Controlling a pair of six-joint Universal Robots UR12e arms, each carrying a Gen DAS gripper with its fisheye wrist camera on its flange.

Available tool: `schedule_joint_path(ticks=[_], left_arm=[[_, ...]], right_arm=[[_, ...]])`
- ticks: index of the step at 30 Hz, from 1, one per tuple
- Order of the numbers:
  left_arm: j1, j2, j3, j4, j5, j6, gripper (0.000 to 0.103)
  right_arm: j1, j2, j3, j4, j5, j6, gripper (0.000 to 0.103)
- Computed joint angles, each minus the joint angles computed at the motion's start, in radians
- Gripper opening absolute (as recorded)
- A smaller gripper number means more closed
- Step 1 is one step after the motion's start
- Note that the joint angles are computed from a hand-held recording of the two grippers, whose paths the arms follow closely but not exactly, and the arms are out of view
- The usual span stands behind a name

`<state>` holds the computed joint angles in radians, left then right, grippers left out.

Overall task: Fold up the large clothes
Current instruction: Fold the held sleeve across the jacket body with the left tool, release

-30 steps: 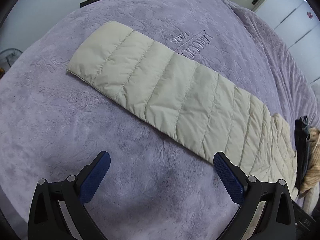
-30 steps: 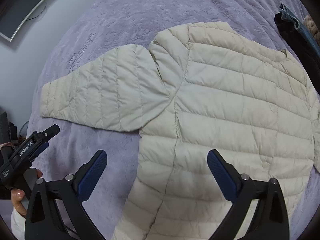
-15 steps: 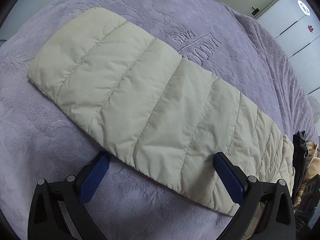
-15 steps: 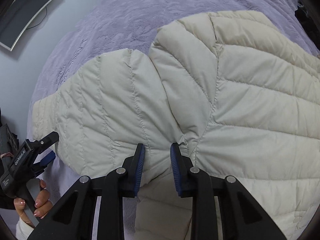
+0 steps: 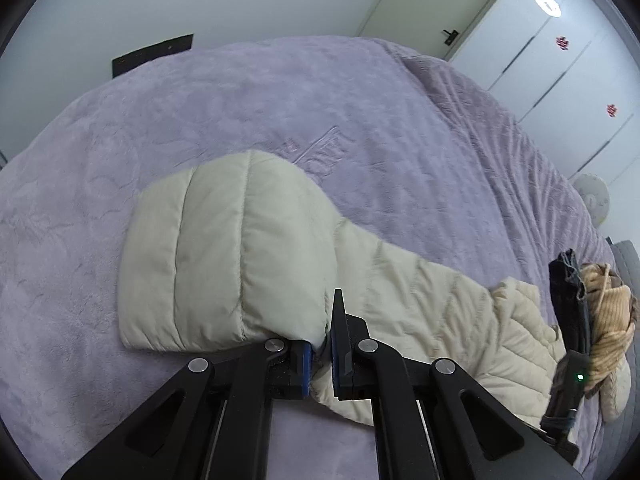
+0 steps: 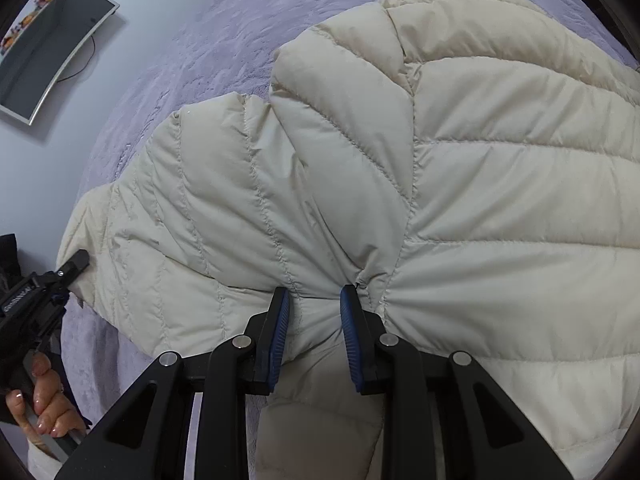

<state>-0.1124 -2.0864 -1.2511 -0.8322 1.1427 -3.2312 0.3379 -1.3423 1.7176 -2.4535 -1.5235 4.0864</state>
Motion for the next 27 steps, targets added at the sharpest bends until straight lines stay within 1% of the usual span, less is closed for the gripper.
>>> schedule_joint_path(ticks=[5,6,9,11,13,16,20,21,23,25,27], left_arm=[[-0.031,0.027,0.021,0.012,-0.051,0.090,0.008],[-0.037,0.041,0.013,0.012,-0.062,0.111,0.008],[-0.069,0.052,0.029,-0.030,-0.085,0.185,0.008],[-0.094,0.067,0.023,-0.049,-0.088,0.219,0.008],[-0.123,0.070,0.029,-0.075,-0.079,0.254,0.008],[-0.173,0.070,0.036,-0.127,-0.042,0.313,0.008],[-0.239,0.074,0.019,-0.189,0.013,0.402,0.008],[-0.257,0.076,0.009,-0.192,0.031,0.422,0.008],[-0.291,0.078,-0.012,-0.182,0.081,0.463,0.008],[-0.326,0.069,-0.024,-0.184,0.152,0.497,0.009],[-0.348,0.057,-0.016,-0.244,0.180,0.512,0.009]], right_arm=[[-0.013,0.009,0.015,-0.065,0.027,0.013,0.029],[-0.017,0.013,0.013,-0.072,0.035,0.014,0.029],[-0.033,0.007,0.023,-0.095,0.084,0.027,0.029],[-0.045,-0.004,0.037,-0.120,0.124,0.069,0.029],[-0.055,-0.033,0.059,-0.133,0.118,0.082,0.029],[-0.063,-0.099,0.097,-0.088,0.047,0.076,0.029],[-0.086,-0.202,0.179,-0.037,-0.025,0.122,0.030],[-0.091,-0.222,0.195,-0.018,-0.045,0.140,0.030],[-0.094,-0.268,0.234,0.017,-0.081,0.177,0.030],[-0.093,-0.295,0.255,0.056,-0.113,0.215,0.030],[-0.101,-0.315,0.278,0.073,-0.120,0.241,0.030]])
